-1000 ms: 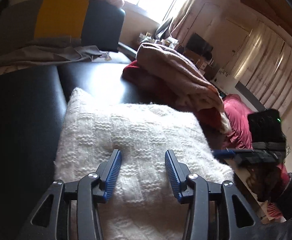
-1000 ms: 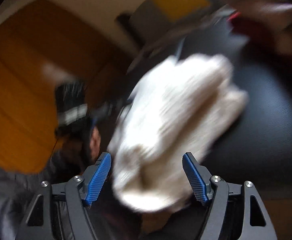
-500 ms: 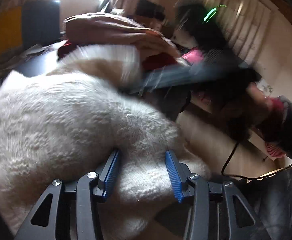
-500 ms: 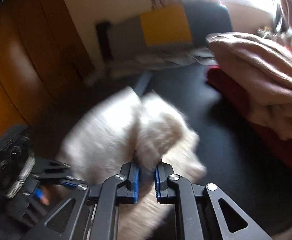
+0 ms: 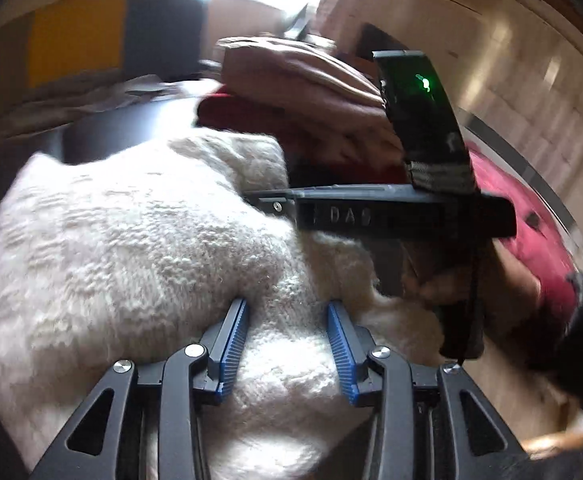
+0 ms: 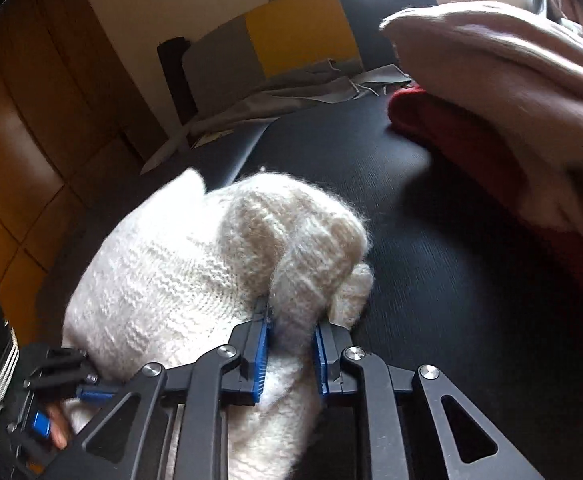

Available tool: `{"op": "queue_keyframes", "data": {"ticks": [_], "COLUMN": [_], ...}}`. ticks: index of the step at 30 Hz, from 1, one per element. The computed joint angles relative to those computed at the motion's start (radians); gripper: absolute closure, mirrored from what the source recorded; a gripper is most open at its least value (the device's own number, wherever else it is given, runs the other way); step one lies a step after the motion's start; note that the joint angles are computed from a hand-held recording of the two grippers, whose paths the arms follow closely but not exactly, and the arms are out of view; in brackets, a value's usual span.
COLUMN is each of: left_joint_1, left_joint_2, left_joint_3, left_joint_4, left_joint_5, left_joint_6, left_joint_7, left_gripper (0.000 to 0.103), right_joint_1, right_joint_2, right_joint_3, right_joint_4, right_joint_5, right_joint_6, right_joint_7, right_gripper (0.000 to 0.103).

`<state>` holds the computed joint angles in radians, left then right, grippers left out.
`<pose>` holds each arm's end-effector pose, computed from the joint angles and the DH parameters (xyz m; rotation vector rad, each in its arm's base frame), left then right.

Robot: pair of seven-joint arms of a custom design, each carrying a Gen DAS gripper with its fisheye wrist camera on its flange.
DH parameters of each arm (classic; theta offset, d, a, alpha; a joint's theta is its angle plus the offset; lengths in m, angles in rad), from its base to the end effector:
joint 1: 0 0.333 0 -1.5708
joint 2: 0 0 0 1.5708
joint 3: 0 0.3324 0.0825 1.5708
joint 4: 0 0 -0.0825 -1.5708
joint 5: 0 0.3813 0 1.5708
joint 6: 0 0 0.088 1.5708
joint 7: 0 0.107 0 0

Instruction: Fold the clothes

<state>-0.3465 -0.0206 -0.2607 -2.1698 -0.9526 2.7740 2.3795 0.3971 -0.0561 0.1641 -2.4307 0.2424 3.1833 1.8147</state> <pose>0.4831 -0.2932 0.4768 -1.2949 2.5151 -1.2157 0.4550 0.2608 0.4399 -1.7239 1.6000 -0.2816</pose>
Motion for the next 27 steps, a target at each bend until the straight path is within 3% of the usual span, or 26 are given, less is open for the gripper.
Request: {"op": "queue_keyframes", "data": {"ticks": [2, 4, 5, 7, 8, 13, 15, 17, 19, 20, 23, 25, 27], "left_joint_1": [-0.006, -0.028, -0.037, -0.044, -0.040, -0.028, -0.031, -0.049, -0.051, -0.052, -0.062, -0.063, -0.049], "left_joint_2": [-0.047, -0.093, -0.111, -0.138, -0.137, -0.101, -0.076, -0.065, -0.057, -0.054, -0.040, -0.026, -0.031], "left_joint_3": [0.005, 0.030, 0.049, 0.080, 0.086, 0.061, 0.047, 0.034, 0.033, 0.037, 0.032, 0.022, 0.028], "left_joint_4": [-0.039, -0.076, -0.090, -0.111, -0.114, -0.144, -0.153, -0.165, -0.165, -0.162, -0.155, -0.147, -0.137], "left_joint_5": [-0.084, -0.211, -0.277, -0.394, -0.409, -0.283, -0.221, -0.232, -0.199, -0.204, -0.262, -0.263, -0.265], "left_joint_6": [0.064, 0.124, 0.133, 0.142, 0.135, 0.136, 0.158, 0.220, 0.232, 0.226, 0.261, 0.292, 0.251], "left_joint_7": [0.076, 0.196, 0.245, 0.335, 0.353, 0.278, 0.222, 0.237, 0.204, 0.203, 0.264, 0.264, 0.235], "left_gripper": [0.058, 0.057, 0.057, 0.057, 0.057, 0.056, 0.056, 0.056, 0.056, 0.056, 0.056, 0.056, 0.056], "right_joint_1": [0.004, 0.019, 0.005, -0.093, -0.107, 0.049, 0.088, 0.091, 0.108, 0.119, 0.096, 0.043, 0.062], "right_joint_2": [0.033, -0.010, -0.038, -0.092, -0.110, -0.022, 0.086, 0.200, 0.338, 0.392, 0.461, 0.478, 0.455], "right_joint_3": [-0.014, -0.032, -0.031, 0.025, 0.031, -0.040, -0.030, -0.008, -0.007, -0.018, -0.004, 0.042, 0.028], "right_joint_4": [0.064, 0.080, 0.080, 0.073, 0.080, 0.273, 0.422, 0.560, 0.727, 0.777, 0.790, 0.791, 0.765], "right_joint_5": [0.026, 0.141, 0.103, -0.135, -0.194, 0.031, 0.171, 0.139, 0.057, 0.003, 0.044, 0.142, 0.128], "right_joint_6": [-0.057, -0.156, -0.199, -0.211, -0.205, -0.195, -0.298, -0.431, -0.578, -0.609, -0.572, -0.552, -0.539], "right_joint_7": [-0.059, -0.153, -0.115, 0.067, 0.099, -0.246, -0.442, -0.464, -0.434, -0.395, -0.441, -0.522, -0.524], "right_gripper": [0.082, 0.071, 0.056, 0.052, 0.052, 0.052, 0.052, 0.052, 0.054, 0.054, 0.031, 0.030, 0.029]}}
